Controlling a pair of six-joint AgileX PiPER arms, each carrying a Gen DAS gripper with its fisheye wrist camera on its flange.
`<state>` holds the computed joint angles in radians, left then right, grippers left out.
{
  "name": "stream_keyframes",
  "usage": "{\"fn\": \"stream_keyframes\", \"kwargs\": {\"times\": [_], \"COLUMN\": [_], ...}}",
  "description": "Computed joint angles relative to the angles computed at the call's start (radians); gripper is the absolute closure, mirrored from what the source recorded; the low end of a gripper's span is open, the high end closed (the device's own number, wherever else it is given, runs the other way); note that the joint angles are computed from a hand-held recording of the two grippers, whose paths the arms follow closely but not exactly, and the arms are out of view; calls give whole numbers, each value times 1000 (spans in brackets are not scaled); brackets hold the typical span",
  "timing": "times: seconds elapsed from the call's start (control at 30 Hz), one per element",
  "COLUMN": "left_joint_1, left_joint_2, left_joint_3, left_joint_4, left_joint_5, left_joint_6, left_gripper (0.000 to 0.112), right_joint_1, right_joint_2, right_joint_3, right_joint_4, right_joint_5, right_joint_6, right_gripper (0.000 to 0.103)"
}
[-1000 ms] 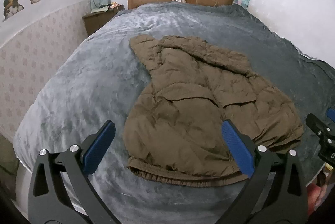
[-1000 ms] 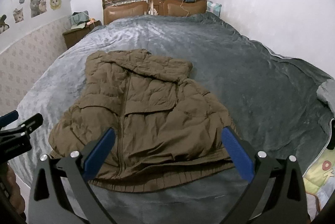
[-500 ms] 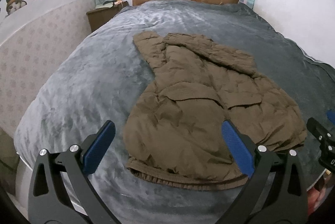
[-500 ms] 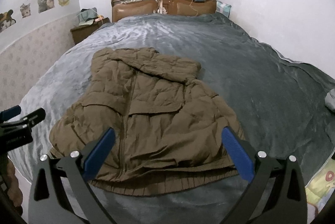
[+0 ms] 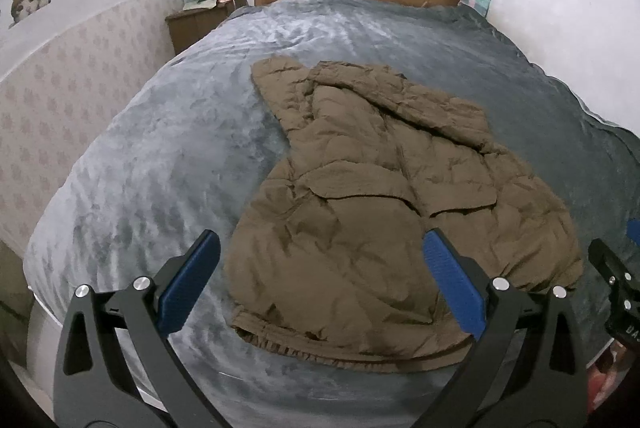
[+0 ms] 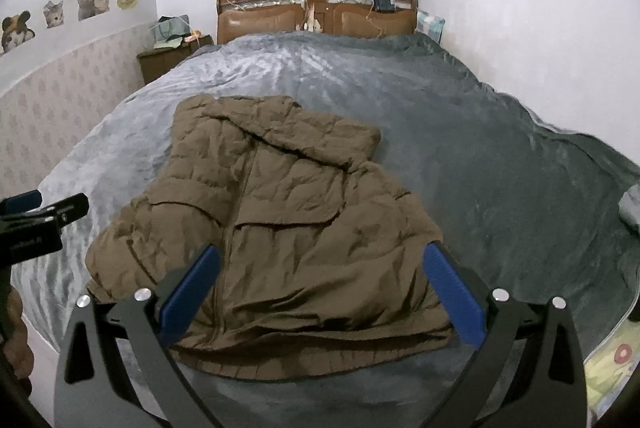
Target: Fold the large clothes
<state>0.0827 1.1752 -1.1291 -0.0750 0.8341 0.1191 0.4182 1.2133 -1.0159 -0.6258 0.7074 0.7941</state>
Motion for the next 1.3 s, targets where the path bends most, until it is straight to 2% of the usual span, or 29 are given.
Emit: {"fn": "stream_keyframes", "kwargs": {"times": [0.17,0.33,0.43,0.57,0.7,0.83,1.0,1.13,1.23,1.3], "left_joint_1": [-14,-37,-63,-56,-41,-30,-17,2,-4,-1], "left_joint_2": [27,55,90,156,247,368,521,663,748,803], "left_joint_3": [-39,-86,-117,-176,-254,-380,-547,-716,-787,-847], "left_joint_4": [37,105,169,133,102,104,92,32,83,106], "left_joint_5": [29,28,16,18,24,35,46,105,76,96], "left_joint_6": [-66,-137,-182,-135,-88,-62,-42,-12,-32,-42], "left_gripper": [12,12,12,12,12,12,12,12,12,12], "right_joint_1": [-64,-140,-196,-231,-269,-327,-339,-356,-377,-384], "right_joint_2": [-19,-1,44,124,237,340,497,608,703,761], "right_joint_3": [-11,-43,-86,-156,-277,-402,-580,-711,-819,-891], "right_joint_4": [100,212,329,403,475,614,597,642,688,686], "right_joint_5": [-50,-86,-107,-121,-90,-79,-47,-3,37,74], "right_joint_6": [-119,-259,-385,-498,-598,-735,-767,-818,-868,-875], "right_gripper": [2,2,2,2,2,2,2,2,2,2]}}
